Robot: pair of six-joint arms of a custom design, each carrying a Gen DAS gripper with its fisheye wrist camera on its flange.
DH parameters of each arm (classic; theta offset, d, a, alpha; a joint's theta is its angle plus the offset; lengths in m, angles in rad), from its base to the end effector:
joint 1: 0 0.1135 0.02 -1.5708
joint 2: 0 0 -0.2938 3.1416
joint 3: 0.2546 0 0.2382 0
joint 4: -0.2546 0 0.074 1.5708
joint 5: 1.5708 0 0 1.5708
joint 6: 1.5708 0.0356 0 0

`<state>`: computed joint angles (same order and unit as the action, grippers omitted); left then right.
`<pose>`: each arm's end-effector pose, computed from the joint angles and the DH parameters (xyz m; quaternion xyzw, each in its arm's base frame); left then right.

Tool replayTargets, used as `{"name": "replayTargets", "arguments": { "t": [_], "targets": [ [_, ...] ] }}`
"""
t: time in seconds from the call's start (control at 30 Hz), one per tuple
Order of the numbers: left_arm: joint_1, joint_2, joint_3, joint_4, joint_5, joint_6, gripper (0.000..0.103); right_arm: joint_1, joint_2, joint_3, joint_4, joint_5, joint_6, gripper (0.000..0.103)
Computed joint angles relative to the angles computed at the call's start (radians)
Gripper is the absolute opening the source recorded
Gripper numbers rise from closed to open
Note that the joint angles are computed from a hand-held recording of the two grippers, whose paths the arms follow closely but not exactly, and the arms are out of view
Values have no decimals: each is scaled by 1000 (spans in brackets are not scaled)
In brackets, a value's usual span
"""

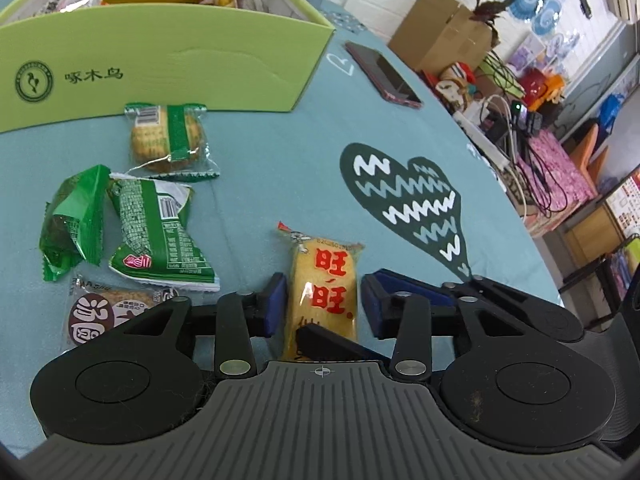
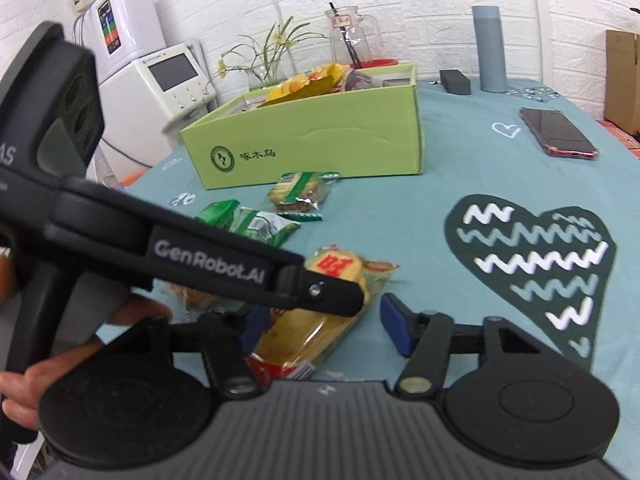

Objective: Organize snacks
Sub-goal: 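Close the left gripper on the Wangwang cake packet and lift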

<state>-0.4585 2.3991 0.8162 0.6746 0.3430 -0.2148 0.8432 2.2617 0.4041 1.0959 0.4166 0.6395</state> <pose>0.3173 -0.1700 -0.0039 0.1684 0.9181 -0.2582 0.2492 0.1948 0.1970 0.0283 -0.0105 0.9030 0.1198 0.4124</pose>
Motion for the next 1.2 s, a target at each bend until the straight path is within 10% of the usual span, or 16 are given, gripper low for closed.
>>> {"name": "replayTargets", "arguments": {
  "t": [0.2, 0.57, 0.87, 0.97, 1.2],
  "targets": [
    [5, -17, 18, -51, -8, 43, 34, 92, -3, -13, 5, 71, 76, 73],
    [9, -24, 41, -152, 64, 130, 16, 64, 10, 43, -68, 79, 52, 75],
    [-6, -17, 25, -95, -2, 111, 35, 131, 36, 37, -34, 119, 124, 81],
    [-8, -14, 15, -79, 5, 119, 14, 137, 60, 72, -58, 155, 87, 68],
    [24, -99, -1, -34, 10, 84, 13, 63, -26, 67, -30, 156, -38, 58]
  ]
}}
